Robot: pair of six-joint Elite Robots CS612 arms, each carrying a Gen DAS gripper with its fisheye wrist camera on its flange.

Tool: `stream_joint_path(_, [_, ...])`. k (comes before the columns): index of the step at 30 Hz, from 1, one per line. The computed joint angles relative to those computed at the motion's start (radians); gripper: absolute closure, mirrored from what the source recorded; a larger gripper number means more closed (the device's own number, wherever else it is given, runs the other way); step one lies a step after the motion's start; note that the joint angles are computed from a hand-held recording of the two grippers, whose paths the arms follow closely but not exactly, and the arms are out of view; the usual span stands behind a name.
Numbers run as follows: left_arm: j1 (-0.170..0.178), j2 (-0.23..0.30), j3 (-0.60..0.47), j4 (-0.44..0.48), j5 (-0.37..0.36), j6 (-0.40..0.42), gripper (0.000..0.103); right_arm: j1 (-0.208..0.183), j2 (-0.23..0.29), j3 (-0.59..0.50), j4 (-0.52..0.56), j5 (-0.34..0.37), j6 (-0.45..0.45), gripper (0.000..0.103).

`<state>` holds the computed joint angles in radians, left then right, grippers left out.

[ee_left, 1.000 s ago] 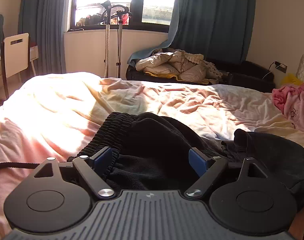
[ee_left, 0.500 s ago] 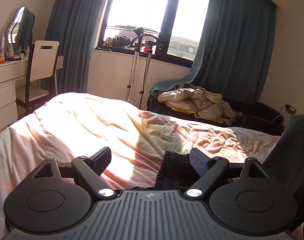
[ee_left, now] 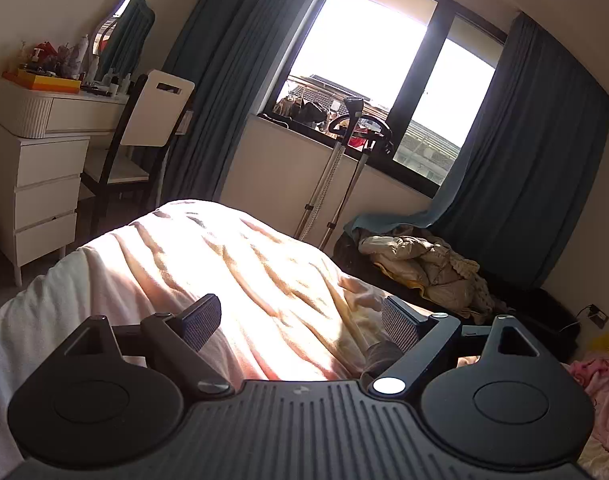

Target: Fold clothes

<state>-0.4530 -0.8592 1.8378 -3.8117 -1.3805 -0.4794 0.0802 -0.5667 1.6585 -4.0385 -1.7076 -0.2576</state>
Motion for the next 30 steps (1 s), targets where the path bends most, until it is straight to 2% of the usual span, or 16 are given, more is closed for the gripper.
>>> stream_joint_path(1, [0.0,0.0,-0.001,-0.002,0.0,-0.006,0.013,0.0,0.006,0.002,-0.011,0.013,-0.013,0.071])
stream_joint_path(3, [-0.001,-0.002,-0.004,0.007,-0.007,-0.026,0.013,-0.018,-0.013,0.032,-0.034,0.112,-0.022,0.048])
stream_joint_path(4, [-0.003,-0.005,-0.005,0.013,-0.016,-0.038,0.013,-0.028,-0.023,0.047,-0.044,0.162,-0.025,0.043])
stream_joint_path(5, [-0.005,-0.006,-0.005,0.014,-0.029,-0.045,0.013,-0.04,-0.041,0.068,-0.029,0.229,-0.023,0.031])
stream_joint_path(6, [-0.008,-0.006,-0.005,0.009,-0.044,-0.05,0.013,-0.052,-0.062,0.096,-0.031,0.278,-0.026,0.028])
stream_joint_path(8, [-0.015,-0.005,-0.005,-0.003,-0.079,-0.055,0.013,-0.077,-0.103,0.149,-0.033,0.376,-0.032,0.028])
stream_joint_path(11, [-0.027,-0.002,-0.003,-0.02,-0.141,-0.036,0.013,-0.113,-0.158,0.238,-0.079,0.44,-0.038,0.027])
stream_joint_path(15, [-0.064,-0.005,0.014,-0.024,-0.14,0.037,0.013,-0.174,-0.212,0.342,-0.108,0.473,-0.063,0.025])
stream_joint_path(17, [-0.081,-0.004,0.021,-0.022,-0.14,0.058,0.012,-0.21,-0.231,0.388,-0.15,0.471,-0.05,0.025])
stream_joint_path(21, [-0.101,0.02,0.016,-0.027,-0.164,0.078,0.012,-0.274,-0.238,0.439,-0.258,0.418,0.049,0.026])
stream_joint_path(24, [-0.109,0.04,0.005,0.001,-0.194,0.099,0.012,-0.316,-0.224,0.452,-0.298,0.361,0.198,0.029])
stream_joint_path(27, [-0.107,0.045,-0.001,0.032,-0.236,0.128,0.012,-0.344,-0.204,0.452,-0.231,0.369,0.262,0.039])
stream_joint_path(28, [-0.106,0.048,-0.003,0.029,-0.249,0.132,0.012,-0.35,-0.202,0.45,-0.176,0.394,0.257,0.039])
stream_joint_path(30, [-0.105,0.054,-0.007,0.03,-0.251,0.121,0.011,-0.366,-0.2,0.438,-0.023,0.49,0.268,0.038])
